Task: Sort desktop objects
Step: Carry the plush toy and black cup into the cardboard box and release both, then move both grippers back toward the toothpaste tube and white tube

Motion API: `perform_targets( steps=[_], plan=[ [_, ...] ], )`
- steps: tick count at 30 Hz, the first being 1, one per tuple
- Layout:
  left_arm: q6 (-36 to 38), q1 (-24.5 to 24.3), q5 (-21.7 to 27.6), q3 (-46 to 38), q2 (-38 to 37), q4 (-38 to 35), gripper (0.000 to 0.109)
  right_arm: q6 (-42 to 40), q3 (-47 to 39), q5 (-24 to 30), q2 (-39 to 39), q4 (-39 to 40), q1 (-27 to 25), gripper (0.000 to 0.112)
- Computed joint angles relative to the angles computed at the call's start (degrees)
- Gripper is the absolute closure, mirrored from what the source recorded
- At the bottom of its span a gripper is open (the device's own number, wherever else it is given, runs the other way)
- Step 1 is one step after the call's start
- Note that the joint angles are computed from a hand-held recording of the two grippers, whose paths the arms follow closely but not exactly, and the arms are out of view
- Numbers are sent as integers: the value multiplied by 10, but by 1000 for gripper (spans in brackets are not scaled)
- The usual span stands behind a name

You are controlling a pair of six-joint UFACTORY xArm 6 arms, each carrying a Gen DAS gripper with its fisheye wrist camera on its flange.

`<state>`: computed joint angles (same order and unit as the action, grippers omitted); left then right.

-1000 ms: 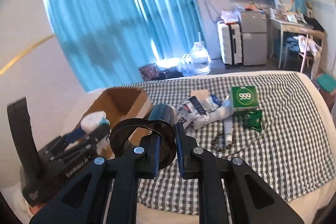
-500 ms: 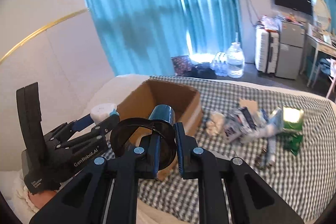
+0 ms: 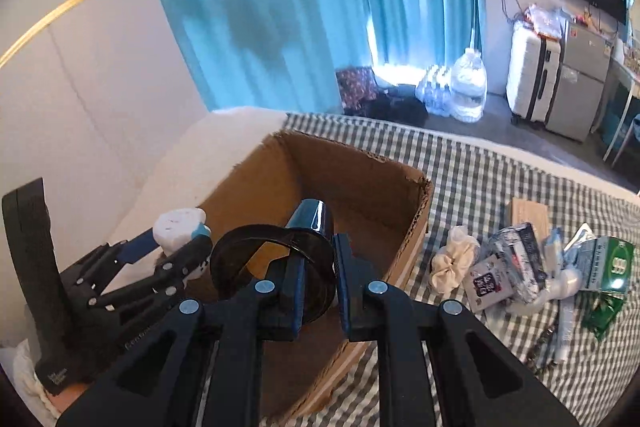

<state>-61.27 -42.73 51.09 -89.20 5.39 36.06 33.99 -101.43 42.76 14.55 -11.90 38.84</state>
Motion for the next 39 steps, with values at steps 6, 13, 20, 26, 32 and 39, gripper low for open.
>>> perform_targets(
  steps=[6,13,20,26,32,39],
  plan=[
    [47,30,-10,-42,53,-48,50,-47,7,11,18,39,-3,99],
    [50,40,-10,-63,74,-72,24,-43,70,2,-14,65,5,55],
    [25,21,22,-27,22,-56,20,20,127,-16,-78,22,5,51],
    [-14,-25,57,-12,-19,-19,18,107,194,-19,-166,-59,11,51],
    [-69,-98,72,-29,-34,23,9,196,302,0,-296,-136,10,51],
    [-74,-183,101,-132,36,48,6,278,418,86,-461,-220,14,51]
  ],
)
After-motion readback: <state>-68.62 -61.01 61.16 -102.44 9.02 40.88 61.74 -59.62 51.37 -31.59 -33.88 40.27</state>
